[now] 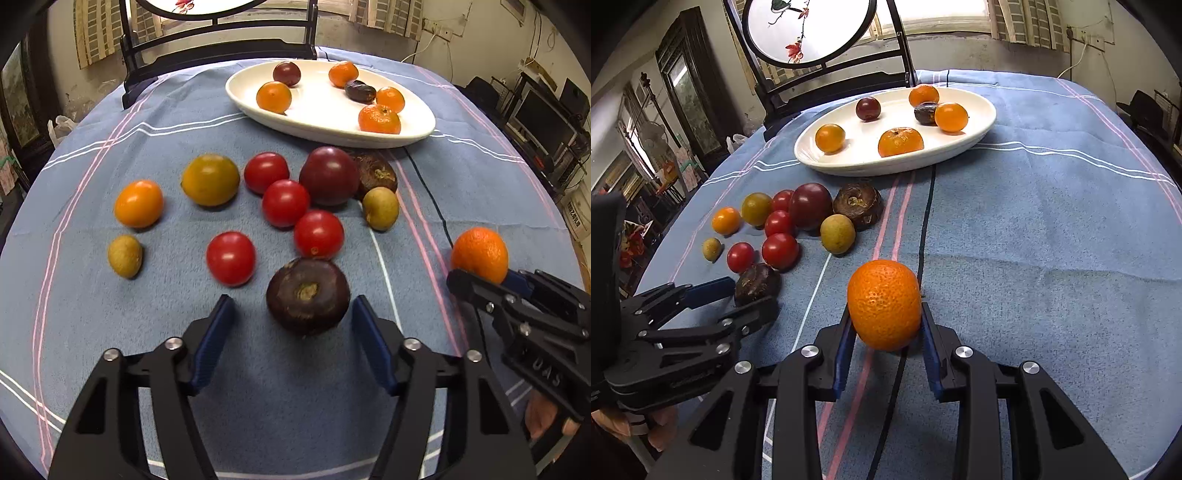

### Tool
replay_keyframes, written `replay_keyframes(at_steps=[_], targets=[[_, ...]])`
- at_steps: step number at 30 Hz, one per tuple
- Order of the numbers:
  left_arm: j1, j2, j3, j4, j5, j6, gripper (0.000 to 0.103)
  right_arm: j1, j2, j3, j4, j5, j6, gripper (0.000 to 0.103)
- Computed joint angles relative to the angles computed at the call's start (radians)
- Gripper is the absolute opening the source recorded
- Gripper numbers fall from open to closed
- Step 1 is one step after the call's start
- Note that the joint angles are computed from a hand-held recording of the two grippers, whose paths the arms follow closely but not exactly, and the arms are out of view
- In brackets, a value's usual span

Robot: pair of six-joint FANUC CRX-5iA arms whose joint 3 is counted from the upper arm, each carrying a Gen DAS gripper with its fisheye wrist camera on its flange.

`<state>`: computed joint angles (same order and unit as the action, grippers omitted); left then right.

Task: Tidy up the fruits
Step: 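Grasp the dark brown mangosteen with the left tool, then lower the orange and mangosteen onto the white plate and open both tools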

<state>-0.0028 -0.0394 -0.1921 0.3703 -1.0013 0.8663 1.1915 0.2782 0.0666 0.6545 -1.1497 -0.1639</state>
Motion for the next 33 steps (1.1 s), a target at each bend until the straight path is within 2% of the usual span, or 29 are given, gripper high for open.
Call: replay_keyframes(at_steps=[2, 6, 21, 26, 33], targets=[[-0.015, 0.004, 0.013, -0.025, 0.01, 0.027, 0.054, -0.001, -0.005, -0.008, 0.003, 0.01, -0.005, 0.034], [-0.016, 0.007, 0.016, -0.018, 0.01, 0.011, 0.042, 0.002, -0.007, -0.011, 0.007, 0.011, -0.012, 0.034], [0.098, -0.042, -0.022, 0.195, -0.069, -0.24, 0.041, 0.02, -0.007, 0.018, 0.049, -0.046, 0.021, 0.034], [0.097, -0.009, 0.041, 0.253, -0.081, -0.24, 0.041, 0.012, -0.002, 0.054, 0.089, -0.089, 0.063, 0.034], [0.019, 0.091, 0.178, 0.258, -0.013, -0.174, 0.041, -0.036, 0.024, 0.122, 0.166, -0.121, 0.145, 0.034]])
